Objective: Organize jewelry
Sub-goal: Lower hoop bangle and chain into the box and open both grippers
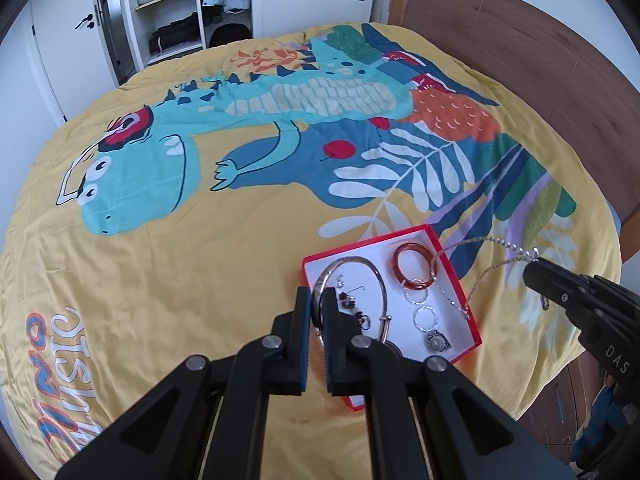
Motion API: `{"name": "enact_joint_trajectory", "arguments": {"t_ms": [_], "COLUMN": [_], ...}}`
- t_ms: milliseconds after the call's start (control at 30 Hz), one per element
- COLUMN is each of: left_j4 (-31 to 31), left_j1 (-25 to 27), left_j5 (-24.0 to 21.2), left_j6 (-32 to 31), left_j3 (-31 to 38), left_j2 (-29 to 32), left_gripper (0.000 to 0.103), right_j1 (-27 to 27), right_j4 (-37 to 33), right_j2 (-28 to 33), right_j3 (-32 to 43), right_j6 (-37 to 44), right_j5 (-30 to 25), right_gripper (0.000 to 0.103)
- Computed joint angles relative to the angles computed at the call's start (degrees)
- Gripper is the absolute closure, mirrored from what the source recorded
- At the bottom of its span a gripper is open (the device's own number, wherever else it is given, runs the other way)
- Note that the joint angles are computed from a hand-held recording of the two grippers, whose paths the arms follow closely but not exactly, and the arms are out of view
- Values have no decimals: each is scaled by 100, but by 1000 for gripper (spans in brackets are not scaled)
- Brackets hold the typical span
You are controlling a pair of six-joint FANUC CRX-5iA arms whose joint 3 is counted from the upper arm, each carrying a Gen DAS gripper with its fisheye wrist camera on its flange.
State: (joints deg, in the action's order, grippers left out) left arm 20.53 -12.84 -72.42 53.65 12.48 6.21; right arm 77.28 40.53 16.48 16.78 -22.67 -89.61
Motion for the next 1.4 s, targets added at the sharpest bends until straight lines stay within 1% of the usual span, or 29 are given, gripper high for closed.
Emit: {"name": "enact_joint_trajectory", "arguments": {"t_ms": [233,567,1400], "left_j4": [-196,-350,-364], "left_j1": [-277,-503,-700], "left_j5": [55,46,35], "left_j6": [112,248,353], "left_j3": [37,80,47], "left_j2": [147,371,657], "left_gripper": [98,98,98], "right_j1": [-82,-141,-341], "right_j4": [-70,-247,-560], "right_j2": [-195,-393,-481], "right_j3": [-413,-841,-1103], "right_j6": [-219,-481,-439], "right_j5": [144,306,562], "right_gripper": [95,95,95]}}
